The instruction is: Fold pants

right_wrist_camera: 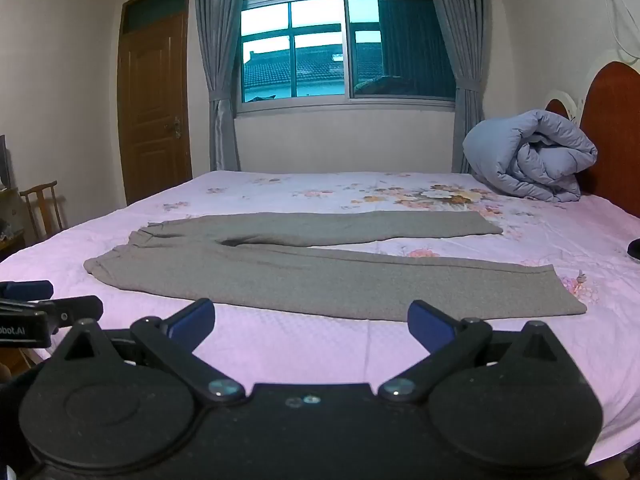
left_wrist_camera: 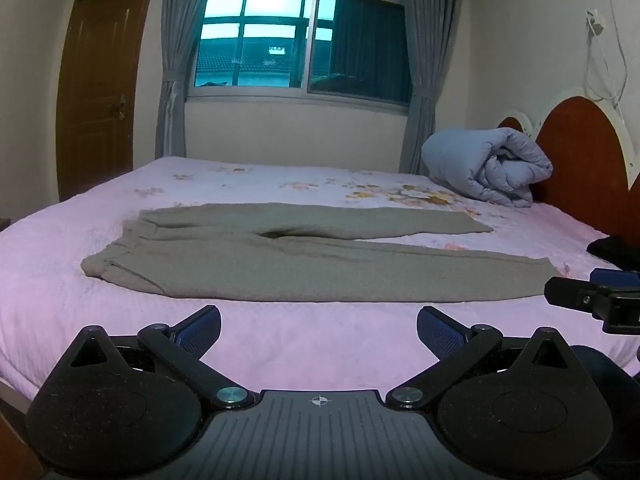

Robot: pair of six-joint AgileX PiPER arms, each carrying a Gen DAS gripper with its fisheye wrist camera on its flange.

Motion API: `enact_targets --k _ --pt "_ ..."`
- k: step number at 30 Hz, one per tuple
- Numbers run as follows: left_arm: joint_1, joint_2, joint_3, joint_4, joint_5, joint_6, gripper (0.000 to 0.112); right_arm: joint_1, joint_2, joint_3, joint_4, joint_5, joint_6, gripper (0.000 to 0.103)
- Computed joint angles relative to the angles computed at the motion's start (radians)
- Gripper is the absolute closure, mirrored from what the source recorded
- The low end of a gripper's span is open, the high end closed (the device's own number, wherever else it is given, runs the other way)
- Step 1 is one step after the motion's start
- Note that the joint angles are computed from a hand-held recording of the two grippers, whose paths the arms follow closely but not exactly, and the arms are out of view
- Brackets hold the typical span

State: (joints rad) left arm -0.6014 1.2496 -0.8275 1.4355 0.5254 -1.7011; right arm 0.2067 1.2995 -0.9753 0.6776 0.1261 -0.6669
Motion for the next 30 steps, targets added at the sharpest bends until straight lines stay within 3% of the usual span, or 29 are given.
enact_targets --k 30 --pt "-0.017 0.029 -0.036 -0.039 0.02 0.041 0.009 -0.012 0.005 -0.005 0.043 0.01 -0.04 0.006"
